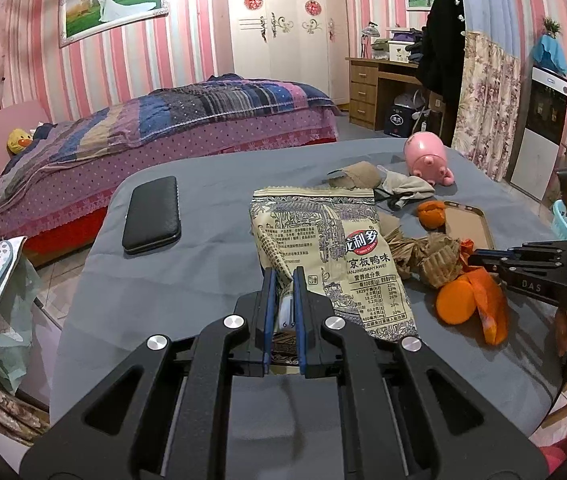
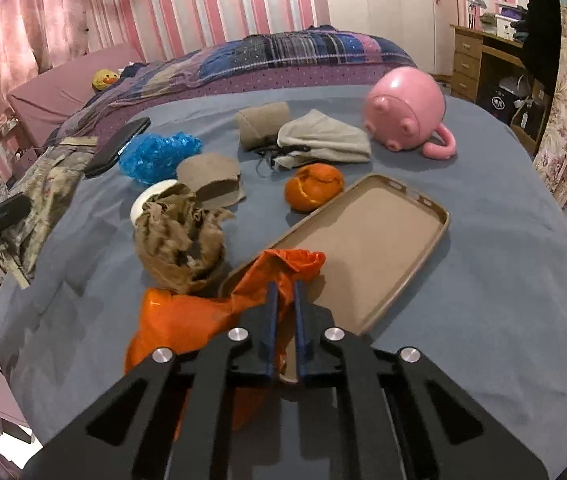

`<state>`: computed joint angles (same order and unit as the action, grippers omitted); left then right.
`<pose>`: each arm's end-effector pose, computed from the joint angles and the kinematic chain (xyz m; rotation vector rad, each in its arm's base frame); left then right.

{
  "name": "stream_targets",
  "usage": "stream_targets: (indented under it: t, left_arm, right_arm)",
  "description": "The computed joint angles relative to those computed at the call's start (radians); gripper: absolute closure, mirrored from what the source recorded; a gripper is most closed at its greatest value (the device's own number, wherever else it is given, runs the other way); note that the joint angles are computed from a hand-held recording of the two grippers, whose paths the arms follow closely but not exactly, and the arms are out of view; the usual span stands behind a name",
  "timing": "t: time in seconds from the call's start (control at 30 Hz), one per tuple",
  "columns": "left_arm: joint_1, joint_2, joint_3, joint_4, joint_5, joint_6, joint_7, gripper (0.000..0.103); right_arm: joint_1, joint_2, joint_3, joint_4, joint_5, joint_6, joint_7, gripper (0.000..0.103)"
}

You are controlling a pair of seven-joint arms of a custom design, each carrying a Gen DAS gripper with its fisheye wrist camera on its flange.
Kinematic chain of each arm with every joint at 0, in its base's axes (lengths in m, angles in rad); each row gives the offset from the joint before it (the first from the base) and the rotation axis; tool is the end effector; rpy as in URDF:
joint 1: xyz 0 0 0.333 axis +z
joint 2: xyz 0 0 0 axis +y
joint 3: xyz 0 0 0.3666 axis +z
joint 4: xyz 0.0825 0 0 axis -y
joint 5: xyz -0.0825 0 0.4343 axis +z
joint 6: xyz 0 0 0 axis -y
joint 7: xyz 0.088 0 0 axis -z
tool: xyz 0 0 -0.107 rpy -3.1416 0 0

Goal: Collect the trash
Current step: 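Lift the orange plastic bag with the right gripper and carry it toward the blue basket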

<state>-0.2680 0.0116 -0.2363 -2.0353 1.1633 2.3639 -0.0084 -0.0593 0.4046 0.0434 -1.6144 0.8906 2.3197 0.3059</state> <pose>0.5581 -0.2945 0.5055 -1.8284 1.3148 -0.6091 0.7661 -0.0026 0.4542 -2.1411 0.9825 -0.2044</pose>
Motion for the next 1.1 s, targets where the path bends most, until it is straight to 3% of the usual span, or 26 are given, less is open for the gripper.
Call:
stream_targets:
  t: [0.27, 0.6, 0.8, 1.1]
  left_arm:
    - [-0.019, 0.033, -0.006, 0.063, 0.026, -0.014, 0.007, 0.095]
    - [-0.089, 0.156, 0.003, 0.251, 0.089, 0.000, 0.050, 0.095]
    - [-0.150, 0.266, 0.033, 0.409, 0.102, 0.029, 0.110, 0.095]
    - [-0.235, 0.485, 0.088, 0.693, -0.017, 0.116, 0.274, 0.095]
  right_arm:
    - [-0.082, -0.047, -0.010, 0.010, 0.167, -0.036, -0.037, 0.096]
    - [-0.142, -0.079, -0.040, 0.014, 0.287, 0.008, -0.094, 0.096]
    - [-0.180, -0.054, -0.057, 0.066, 0.322, 0.073, -0.083, 0.096]
    - [-0.253, 0.032, -0.052, 0.177, 0.317, 0.194, -0.001, 0.096]
